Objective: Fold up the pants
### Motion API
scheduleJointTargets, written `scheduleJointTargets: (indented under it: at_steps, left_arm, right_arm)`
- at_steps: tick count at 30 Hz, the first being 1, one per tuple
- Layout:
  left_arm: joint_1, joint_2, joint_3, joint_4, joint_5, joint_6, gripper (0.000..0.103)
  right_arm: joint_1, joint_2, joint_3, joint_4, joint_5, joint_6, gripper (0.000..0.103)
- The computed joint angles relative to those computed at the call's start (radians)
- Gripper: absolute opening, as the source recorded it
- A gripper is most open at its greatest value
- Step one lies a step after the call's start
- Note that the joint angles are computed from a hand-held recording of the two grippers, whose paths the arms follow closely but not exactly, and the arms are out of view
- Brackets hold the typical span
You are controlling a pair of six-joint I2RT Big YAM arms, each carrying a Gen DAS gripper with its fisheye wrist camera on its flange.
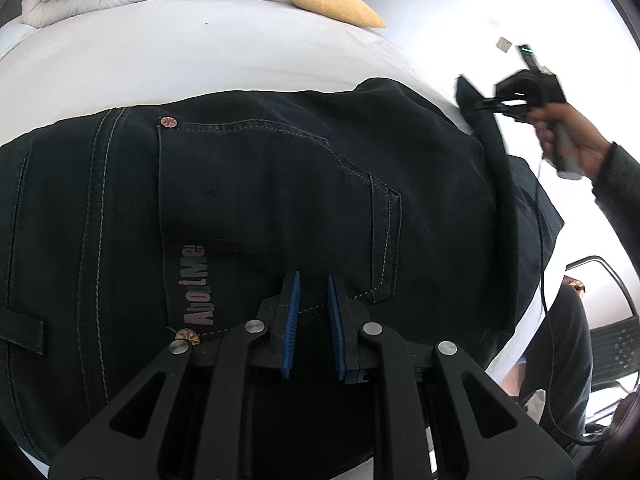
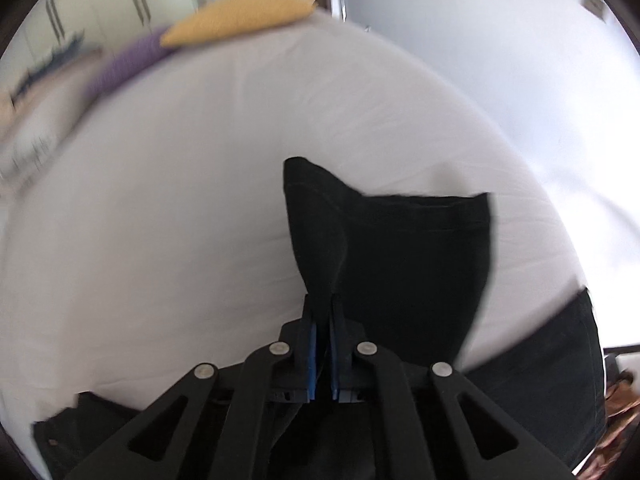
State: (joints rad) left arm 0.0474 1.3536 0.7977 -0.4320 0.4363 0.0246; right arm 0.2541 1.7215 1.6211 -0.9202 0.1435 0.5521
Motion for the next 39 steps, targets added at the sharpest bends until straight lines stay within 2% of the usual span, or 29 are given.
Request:
scheduleJointTargets:
  at_steps: [2,4,6,8,11,14,15,17,18,19,21,23,25,27,28,30,31,32,35,39]
  left_arm:
    - [-0.005,0.002,0.003,0.000,-0.011,0.001,0.014]
    - [-0.007,0.004,0.005,-0.001,-0.016,-0.002,0.014]
    - [-0.012,0.009,0.008,0.000,-0.020,-0.010,0.014]
    - [-0.014,0.011,0.010,0.000,-0.023,-0.014,0.014]
    - [-0.024,0.013,0.017,-0.009,-0.041,-0.016,0.014]
    - [-0.032,0.014,0.027,-0.024,-0.057,-0.015,0.014]
    - [-0.035,0.015,0.030,-0.028,-0.061,-0.018,0.014]
    - [-0.042,0.020,0.038,-0.035,-0.069,-0.027,0.014]
    - [-0.046,0.022,0.041,-0.037,-0.073,-0.033,0.014]
    - [-0.049,0.025,0.045,-0.040,-0.076,-0.037,0.014]
    - [-0.050,0.028,0.049,-0.044,-0.076,-0.038,0.014]
    - [-0.049,0.028,0.056,-0.057,-0.076,-0.035,0.014]
    - [-0.049,0.031,0.063,-0.066,-0.077,-0.037,0.014]
    - [-0.052,0.034,0.069,-0.072,-0.083,-0.035,0.014]
    - [-0.055,0.035,0.072,-0.075,-0.089,-0.036,0.014]
    - [-0.058,0.039,0.075,-0.076,-0.093,-0.035,0.014]
    - [-0.059,0.041,0.077,-0.078,-0.094,-0.037,0.014]
    - [-0.060,0.043,0.080,-0.080,-0.094,-0.037,0.014]
    - [-0.061,0.048,0.089,-0.091,-0.093,-0.035,0.014]
    - [-0.060,0.062,0.115,-0.124,-0.089,-0.015,0.014]
  right_arm:
    - [-0.029,-0.141,-0.159,0.113,-0.028,0.019,0.005]
    - [-0.028,-0.258,-0.282,0.178,-0.030,0.060,0.005]
    - [-0.072,-0.399,-0.435,0.259,-0.065,0.103,0.005]
    - [-0.155,-0.501,-0.568,0.347,-0.126,0.151,0.005]
    - [-0.238,-0.623,-0.741,0.420,-0.181,0.236,0.005]
    - [-0.302,-0.679,-0.851,0.462,-0.257,0.319,0.005]
    - [-0.330,-0.655,-0.875,0.505,-0.291,0.328,0.005]
    - [-0.346,-0.671,-0.928,0.542,-0.336,0.406,0.013]
    - [-0.354,-0.684,-0.961,0.596,-0.368,0.453,0.014]
    - [-0.326,-0.712,-0.991,0.628,-0.362,0.501,0.018]
    - [-0.347,-0.729,-1.019,0.680,-0.389,0.526,0.027]
    - [-0.343,-0.733,-1.034,0.738,-0.380,0.556,0.047]
    - [-0.325,-0.717,-1.041,0.804,-0.358,0.613,0.058]
    - [-0.336,-0.701,-1.036,0.827,-0.365,0.642,0.058]
    - [-0.346,-0.696,-1.037,0.836,-0.371,0.639,0.058]
    - [-0.355,-0.658,-1.017,0.845,-0.381,0.614,0.046]
    - [-0.358,-0.640,-1.006,0.829,-0.389,0.597,0.022]
    - [-0.368,-0.646,-1.008,0.795,-0.398,0.594,0.006]
    - [-0.384,-0.653,-1.034,0.819,-0.409,0.600,0.003]
    - [-0.385,-0.684,-1.033,0.771,-0.381,0.558,0.003]
